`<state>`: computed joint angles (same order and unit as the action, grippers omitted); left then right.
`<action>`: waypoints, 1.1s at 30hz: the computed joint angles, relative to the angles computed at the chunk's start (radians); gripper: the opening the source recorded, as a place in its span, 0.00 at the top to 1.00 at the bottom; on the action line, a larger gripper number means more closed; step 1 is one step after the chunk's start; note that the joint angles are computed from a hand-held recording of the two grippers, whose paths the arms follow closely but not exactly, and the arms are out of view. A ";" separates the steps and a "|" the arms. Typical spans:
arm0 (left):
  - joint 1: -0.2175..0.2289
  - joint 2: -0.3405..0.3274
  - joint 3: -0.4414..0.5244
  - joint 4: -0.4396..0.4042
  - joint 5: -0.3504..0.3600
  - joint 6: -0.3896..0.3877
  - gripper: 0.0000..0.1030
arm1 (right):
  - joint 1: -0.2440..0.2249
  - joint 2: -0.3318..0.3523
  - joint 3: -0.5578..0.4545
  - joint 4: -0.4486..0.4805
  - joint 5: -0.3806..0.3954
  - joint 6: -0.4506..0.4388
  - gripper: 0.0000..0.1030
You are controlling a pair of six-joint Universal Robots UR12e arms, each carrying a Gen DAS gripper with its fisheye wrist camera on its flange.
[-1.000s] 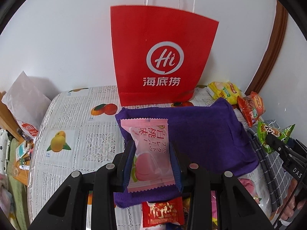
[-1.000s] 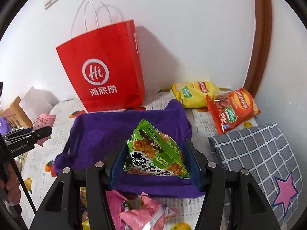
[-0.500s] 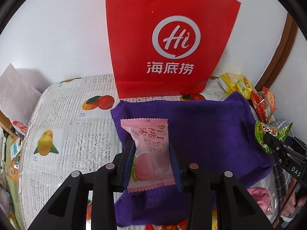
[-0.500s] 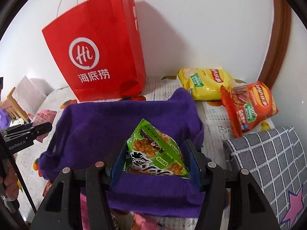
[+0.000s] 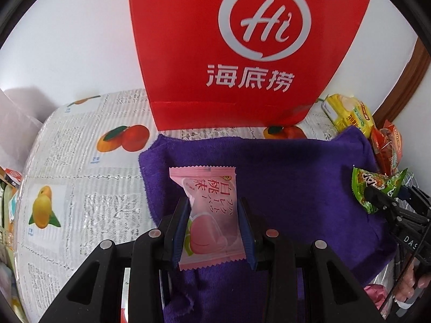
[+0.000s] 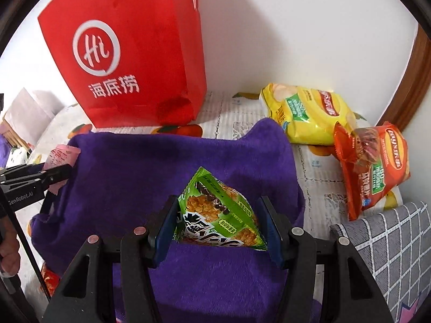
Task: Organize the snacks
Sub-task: 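Carry both packets onto the purple towel and open both tools to release them, then move the right tool back to the pile and grasp the pink striped snack bag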
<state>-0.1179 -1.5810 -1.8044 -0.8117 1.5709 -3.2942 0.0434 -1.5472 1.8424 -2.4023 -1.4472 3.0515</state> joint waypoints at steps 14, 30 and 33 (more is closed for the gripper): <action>0.003 -0.035 0.016 -0.017 -0.038 -0.009 0.65 | -0.001 0.019 -0.013 0.069 0.017 -0.027 0.34; -0.008 0.048 -0.027 0.018 -0.046 -0.035 0.39 | -0.008 -0.157 0.079 -0.023 -0.030 0.068 0.26; -0.012 0.084 -0.046 0.016 -0.041 -0.038 0.39 | -0.016 -0.205 0.108 0.004 0.002 0.066 0.26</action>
